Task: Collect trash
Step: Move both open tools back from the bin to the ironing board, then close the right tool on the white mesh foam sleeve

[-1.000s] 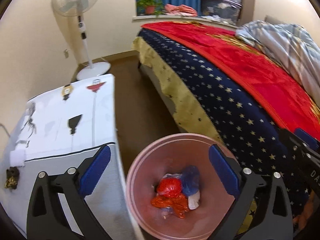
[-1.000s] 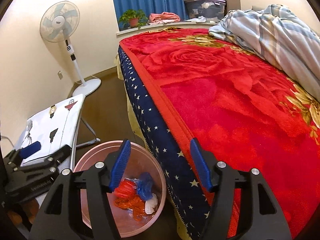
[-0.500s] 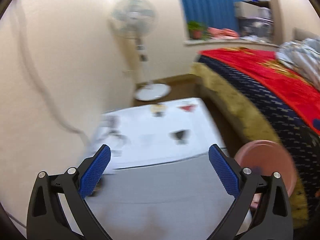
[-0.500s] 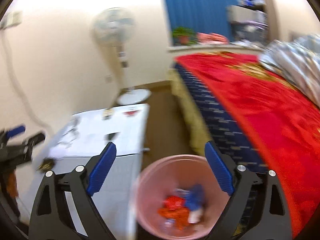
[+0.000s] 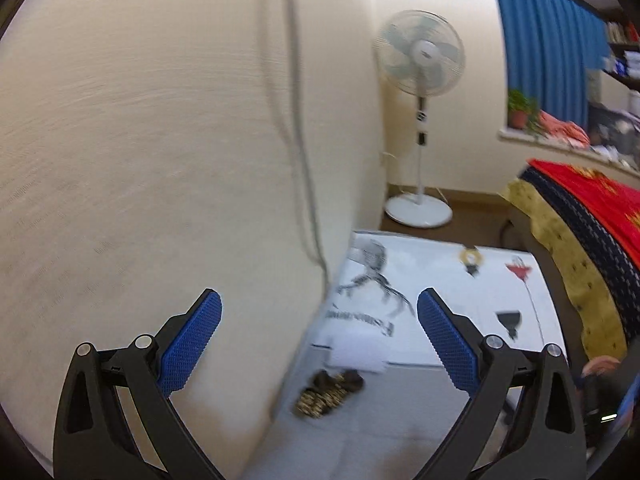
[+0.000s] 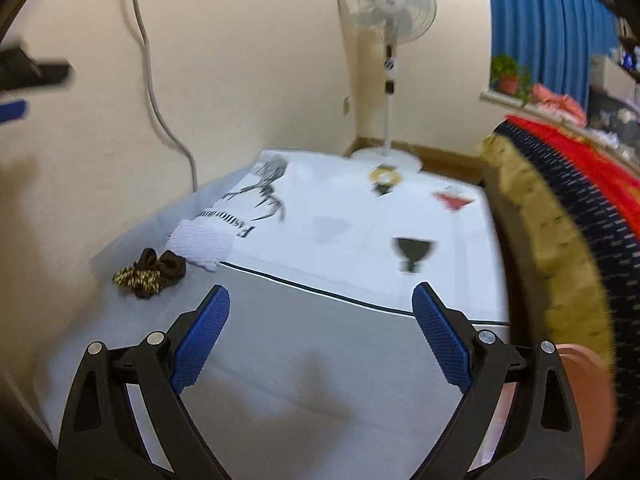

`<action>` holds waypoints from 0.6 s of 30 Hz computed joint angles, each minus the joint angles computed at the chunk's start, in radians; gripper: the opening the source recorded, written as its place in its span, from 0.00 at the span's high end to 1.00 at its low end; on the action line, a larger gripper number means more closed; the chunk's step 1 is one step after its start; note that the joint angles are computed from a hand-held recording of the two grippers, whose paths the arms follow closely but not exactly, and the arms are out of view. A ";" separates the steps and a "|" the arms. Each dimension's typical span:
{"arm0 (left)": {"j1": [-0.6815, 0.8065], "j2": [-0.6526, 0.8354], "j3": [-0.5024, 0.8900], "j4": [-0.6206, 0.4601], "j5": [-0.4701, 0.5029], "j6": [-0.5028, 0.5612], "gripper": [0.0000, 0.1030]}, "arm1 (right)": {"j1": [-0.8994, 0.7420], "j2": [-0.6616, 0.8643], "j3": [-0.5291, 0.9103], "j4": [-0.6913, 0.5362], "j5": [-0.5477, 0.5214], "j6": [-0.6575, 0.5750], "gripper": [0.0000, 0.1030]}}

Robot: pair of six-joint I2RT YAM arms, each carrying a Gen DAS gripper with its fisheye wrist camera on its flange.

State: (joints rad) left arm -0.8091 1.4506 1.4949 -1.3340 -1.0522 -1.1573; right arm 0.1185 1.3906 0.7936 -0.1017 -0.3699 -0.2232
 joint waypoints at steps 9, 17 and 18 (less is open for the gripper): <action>0.037 -0.011 -0.030 0.053 -0.021 0.054 0.08 | 0.294 0.373 0.191 0.162 0.143 0.121 0.13; 0.050 -0.054 -0.079 0.121 0.002 0.082 0.08 | 0.393 0.625 0.469 0.016 0.176 0.164 0.25; 0.044 -0.052 -0.078 0.110 0.000 0.073 0.08 | 0.400 0.648 0.502 -0.014 0.167 0.171 0.25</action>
